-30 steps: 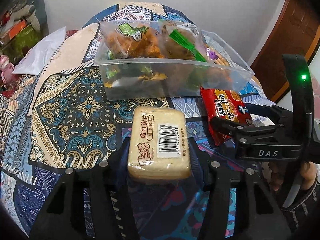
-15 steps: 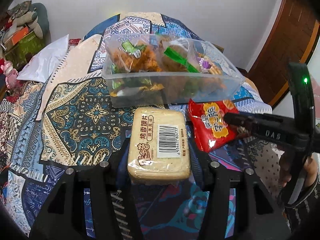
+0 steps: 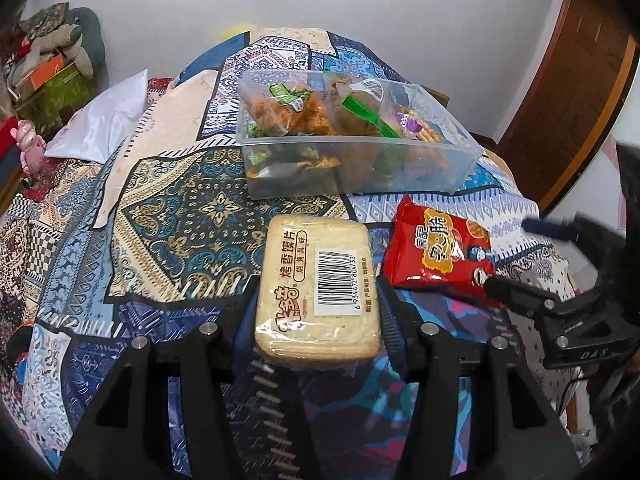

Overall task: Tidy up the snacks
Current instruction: 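Carry the wrapped cake and red chip bag into the clear box and release both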

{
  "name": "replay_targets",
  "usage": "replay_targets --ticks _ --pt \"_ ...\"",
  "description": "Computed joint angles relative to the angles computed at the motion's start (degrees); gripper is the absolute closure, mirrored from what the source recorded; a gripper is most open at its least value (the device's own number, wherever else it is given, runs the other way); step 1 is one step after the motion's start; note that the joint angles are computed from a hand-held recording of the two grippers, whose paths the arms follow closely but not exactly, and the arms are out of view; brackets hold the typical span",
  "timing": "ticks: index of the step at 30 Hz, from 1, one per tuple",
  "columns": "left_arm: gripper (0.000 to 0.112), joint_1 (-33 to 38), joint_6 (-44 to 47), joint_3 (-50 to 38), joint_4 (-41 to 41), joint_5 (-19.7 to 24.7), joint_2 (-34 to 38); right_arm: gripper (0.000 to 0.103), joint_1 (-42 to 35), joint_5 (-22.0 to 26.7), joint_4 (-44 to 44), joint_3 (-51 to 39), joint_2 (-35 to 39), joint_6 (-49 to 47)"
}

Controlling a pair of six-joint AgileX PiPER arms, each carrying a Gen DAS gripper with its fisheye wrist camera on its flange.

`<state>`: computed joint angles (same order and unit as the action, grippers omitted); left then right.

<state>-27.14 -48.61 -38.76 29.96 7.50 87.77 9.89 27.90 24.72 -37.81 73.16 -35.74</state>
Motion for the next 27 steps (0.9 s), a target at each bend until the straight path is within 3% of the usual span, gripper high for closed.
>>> replay_targets --ticks 2,5,9,14,16,20,23,27 --pt "0.058 0.5 2.2 0.8 -2.0 -0.4 -0.5 0.0 2.8 -2.1 -5.2 -1.3 1.5 2.8" --pt "0.058 1.6 7.5 1.4 -7.2 -0.8 -0.7 0.0 3.6 -0.7 -4.6 -5.7 8.1 -0.8" --pt "0.058 2.8 15.5 1.8 -14.5 -1.6 0.0 0.0 5.4 -0.3 -9.3 -9.8 16.4 3.8" --pt "0.058 3.4 18.2 1.5 -16.7 -2.6 2.0 0.0 2.2 2.6 -1.4 -15.4 25.0 -2.4" --pt "0.058 3.7 22.8 1.2 -21.4 -2.9 2.5 0.001 1.0 3.0 2.5 -15.9 25.8 -4.4" --pt "0.058 3.2 18.0 0.4 -16.8 -2.5 2.3 0.033 -0.2 1.8 4.4 -14.7 24.4 -5.1" --pt "0.058 2.7 15.3 -0.4 -14.3 -1.7 1.0 0.038 -3.6 5.0 10.3 -13.6 22.3 -9.7" --pt "0.058 1.9 10.0 -2.5 -8.6 0.3 -1.4 0.039 -4.9 4.3 11.7 -11.5 17.2 -10.2"
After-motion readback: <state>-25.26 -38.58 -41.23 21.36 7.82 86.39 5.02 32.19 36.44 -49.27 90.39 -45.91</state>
